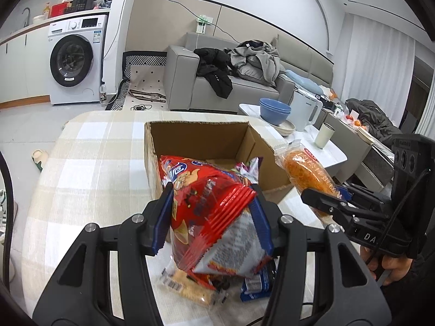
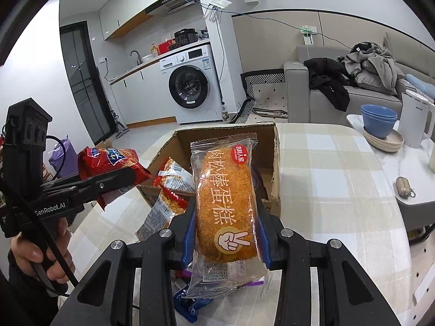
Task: Organize snacks
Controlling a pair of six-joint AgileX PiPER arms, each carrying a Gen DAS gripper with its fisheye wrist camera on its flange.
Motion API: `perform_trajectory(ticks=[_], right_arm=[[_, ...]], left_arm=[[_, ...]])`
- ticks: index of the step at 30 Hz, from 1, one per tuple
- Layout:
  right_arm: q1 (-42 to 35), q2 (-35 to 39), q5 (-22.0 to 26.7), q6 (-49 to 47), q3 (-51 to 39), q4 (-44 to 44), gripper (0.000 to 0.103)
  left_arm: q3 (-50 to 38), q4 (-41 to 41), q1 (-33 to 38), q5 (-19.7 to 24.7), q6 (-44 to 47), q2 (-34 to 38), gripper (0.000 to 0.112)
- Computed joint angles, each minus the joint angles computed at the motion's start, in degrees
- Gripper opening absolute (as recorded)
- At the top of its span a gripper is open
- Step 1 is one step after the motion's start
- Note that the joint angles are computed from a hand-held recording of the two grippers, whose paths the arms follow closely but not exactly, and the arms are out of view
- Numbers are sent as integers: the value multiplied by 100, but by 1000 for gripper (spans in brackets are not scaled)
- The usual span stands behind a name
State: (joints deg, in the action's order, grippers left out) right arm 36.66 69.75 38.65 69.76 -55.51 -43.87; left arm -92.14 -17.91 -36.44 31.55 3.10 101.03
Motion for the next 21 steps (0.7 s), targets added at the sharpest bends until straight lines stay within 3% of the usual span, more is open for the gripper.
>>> perform_trajectory(ticks=[7,21], right_arm=[[-473,294,-342,-709,-295,521,38],[-856,763,-489,-1589,-791,1164,38]], left_arm=[[-858,115,100,300,-150,564,50],[-2444,625,14,810,-510,1674,50]])
